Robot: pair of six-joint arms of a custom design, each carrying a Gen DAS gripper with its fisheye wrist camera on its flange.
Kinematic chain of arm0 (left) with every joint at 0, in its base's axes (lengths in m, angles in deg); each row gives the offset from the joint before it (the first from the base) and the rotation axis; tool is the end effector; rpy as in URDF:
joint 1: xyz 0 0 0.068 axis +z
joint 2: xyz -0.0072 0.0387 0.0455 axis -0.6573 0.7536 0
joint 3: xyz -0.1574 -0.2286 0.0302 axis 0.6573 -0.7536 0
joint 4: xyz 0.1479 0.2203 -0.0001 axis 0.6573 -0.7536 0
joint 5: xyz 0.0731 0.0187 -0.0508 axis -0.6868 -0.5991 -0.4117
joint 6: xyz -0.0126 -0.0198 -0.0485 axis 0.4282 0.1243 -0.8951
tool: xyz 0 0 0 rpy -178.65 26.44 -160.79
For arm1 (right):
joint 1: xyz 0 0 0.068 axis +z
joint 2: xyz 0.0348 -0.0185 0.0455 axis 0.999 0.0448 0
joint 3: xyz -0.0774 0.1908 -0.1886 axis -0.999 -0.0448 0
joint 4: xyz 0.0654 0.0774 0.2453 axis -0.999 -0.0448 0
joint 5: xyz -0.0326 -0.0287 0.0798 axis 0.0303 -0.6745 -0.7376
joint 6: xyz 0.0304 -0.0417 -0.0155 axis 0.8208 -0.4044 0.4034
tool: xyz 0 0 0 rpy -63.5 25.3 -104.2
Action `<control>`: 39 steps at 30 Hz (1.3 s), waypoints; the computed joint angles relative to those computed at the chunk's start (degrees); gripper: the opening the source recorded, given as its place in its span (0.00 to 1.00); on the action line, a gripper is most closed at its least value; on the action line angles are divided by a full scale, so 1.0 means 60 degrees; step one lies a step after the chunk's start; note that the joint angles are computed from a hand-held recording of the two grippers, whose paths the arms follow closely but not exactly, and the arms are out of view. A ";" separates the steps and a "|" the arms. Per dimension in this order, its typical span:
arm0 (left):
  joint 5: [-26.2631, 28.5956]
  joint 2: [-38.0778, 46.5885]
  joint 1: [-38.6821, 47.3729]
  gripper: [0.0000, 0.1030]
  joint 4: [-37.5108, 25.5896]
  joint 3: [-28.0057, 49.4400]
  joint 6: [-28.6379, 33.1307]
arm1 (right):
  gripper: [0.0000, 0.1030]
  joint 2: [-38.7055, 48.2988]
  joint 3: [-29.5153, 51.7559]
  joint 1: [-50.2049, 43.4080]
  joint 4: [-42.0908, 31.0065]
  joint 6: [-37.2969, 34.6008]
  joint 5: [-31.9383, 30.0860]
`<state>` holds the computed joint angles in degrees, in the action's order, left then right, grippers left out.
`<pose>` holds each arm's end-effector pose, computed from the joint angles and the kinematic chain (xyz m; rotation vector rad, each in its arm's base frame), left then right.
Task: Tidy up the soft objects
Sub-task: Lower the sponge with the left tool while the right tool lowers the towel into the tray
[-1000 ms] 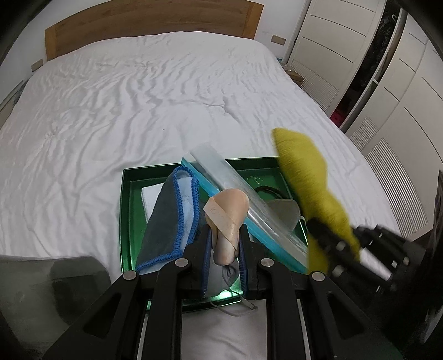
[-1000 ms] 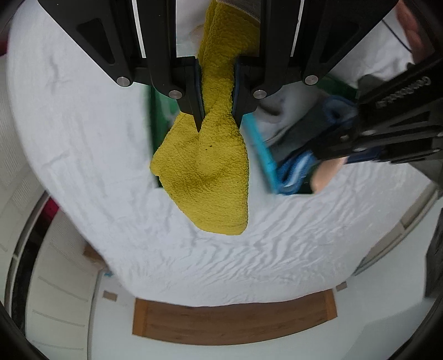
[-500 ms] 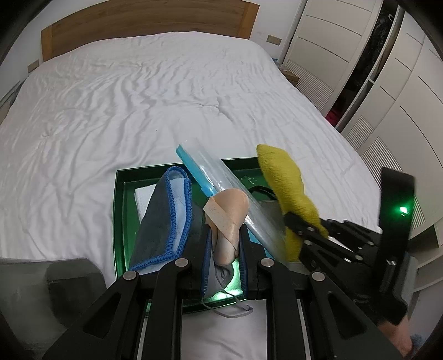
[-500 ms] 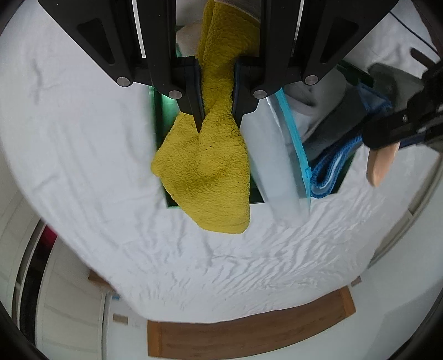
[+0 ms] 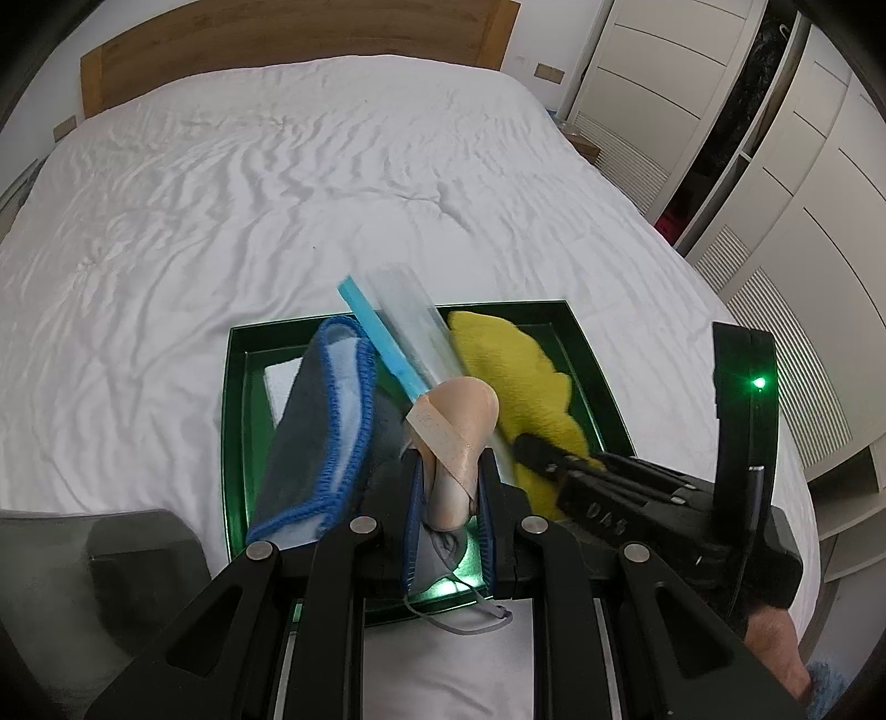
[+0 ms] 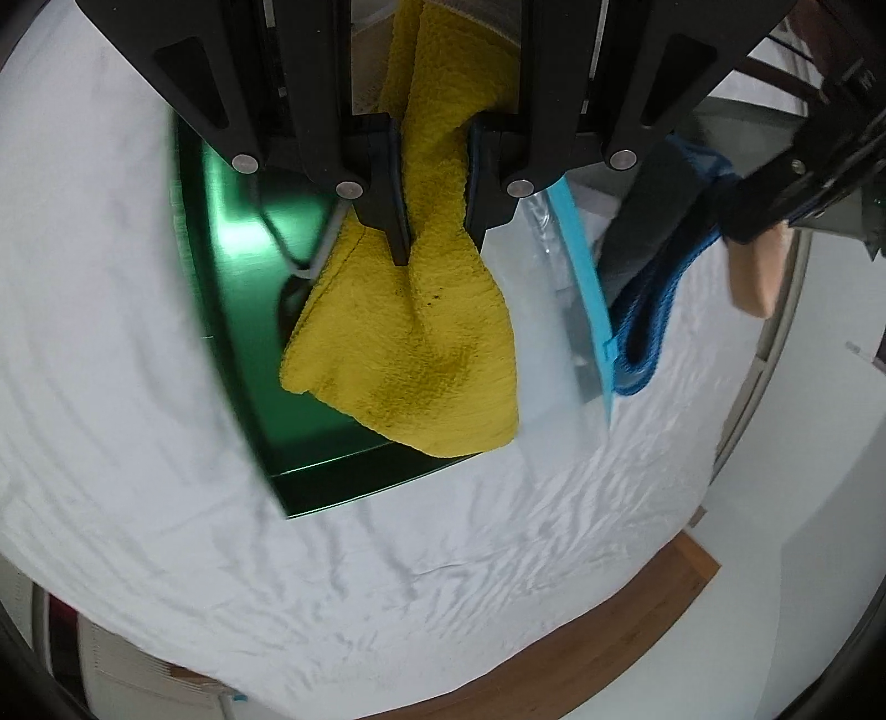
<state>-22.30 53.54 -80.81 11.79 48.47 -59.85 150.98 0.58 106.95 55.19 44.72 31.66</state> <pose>0.1552 -0.1198 0.2317 -0.0783 2.5888 -0.2609 0.3244 0.1290 0.1109 -0.1794 2.5491 0.7429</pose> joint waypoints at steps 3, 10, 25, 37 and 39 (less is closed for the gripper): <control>-0.0029 0.0112 -0.0071 0.14 0.0080 0.0026 -0.0045 | 0.16 0.0164 0.0138 0.0206 0.0167 0.0002 0.0070; -0.0128 0.0120 -0.0150 0.15 0.0152 0.0018 -0.0113 | 0.16 -0.0888 -0.0508 -0.0065 0.0354 -0.0224 0.0873; 0.0046 0.0464 -0.0086 0.18 0.0413 -0.0207 -0.0112 | 0.18 0.0748 0.0404 -0.1000 -0.0340 0.0295 0.0064; 0.0005 0.0704 -0.0250 0.25 0.0594 -0.0234 -0.0271 | 0.18 0.0258 0.0446 -0.0383 -0.0316 -0.0103 0.1642; 0.0047 0.0790 -0.0256 0.25 0.0667 -0.0296 -0.0349 | 0.18 0.0321 0.0510 -0.0413 -0.0539 -0.0178 0.2004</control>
<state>-22.02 58.28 -82.34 15.79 46.70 -61.94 152.90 3.64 104.48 51.96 43.65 43.68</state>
